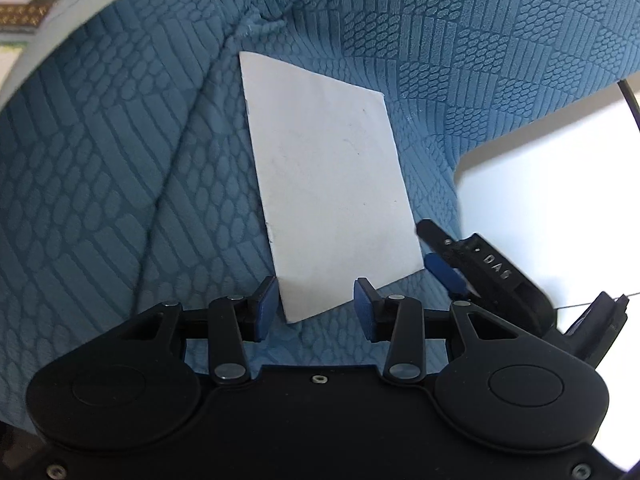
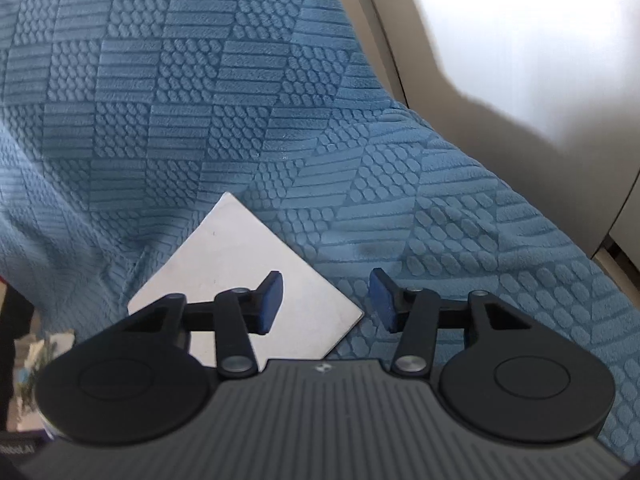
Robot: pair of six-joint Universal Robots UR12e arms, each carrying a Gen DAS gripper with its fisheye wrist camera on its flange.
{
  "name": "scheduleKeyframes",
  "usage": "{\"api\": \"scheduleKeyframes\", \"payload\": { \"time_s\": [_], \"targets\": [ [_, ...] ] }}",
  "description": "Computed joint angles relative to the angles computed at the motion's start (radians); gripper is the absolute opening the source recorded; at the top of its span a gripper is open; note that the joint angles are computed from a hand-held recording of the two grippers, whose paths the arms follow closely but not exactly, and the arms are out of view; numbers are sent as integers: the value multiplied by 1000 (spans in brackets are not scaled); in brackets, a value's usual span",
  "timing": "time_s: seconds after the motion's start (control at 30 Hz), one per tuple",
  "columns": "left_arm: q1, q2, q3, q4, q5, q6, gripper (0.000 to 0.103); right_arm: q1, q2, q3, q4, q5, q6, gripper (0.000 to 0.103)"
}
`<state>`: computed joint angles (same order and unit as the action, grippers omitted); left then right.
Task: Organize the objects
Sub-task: 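Close both grippers on the sheet edge and lift it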
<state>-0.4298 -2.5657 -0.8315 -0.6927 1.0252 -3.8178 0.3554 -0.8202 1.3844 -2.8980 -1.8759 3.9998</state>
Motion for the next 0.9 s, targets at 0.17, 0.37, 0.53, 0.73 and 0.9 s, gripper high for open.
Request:
{"api": "scheduleKeyframes", "payload": {
  "time_s": [0.17, 0.37, 0.53, 0.73, 0.9],
  "targets": [
    [2, -2, -1, 17, -13, -37, 43, 2, 3, -8, 5, 4, -24, 51],
    [35, -13, -80, 331, -132, -335, 41, -9, -5, 23, -65, 43, 59, 51],
    [49, -71, -43, 575, -233, -575, 30, -12, -3, 28, -88, 51, 99, 51],
    [34, -90, 16, 474, -193, -526, 9, -26, -9, 70, -183, 95, 204, 49],
    [25, -68, 6, 353, -135, -446, 9, -41, -12, 102, -261, 138, 296, 48]
  ]
}}
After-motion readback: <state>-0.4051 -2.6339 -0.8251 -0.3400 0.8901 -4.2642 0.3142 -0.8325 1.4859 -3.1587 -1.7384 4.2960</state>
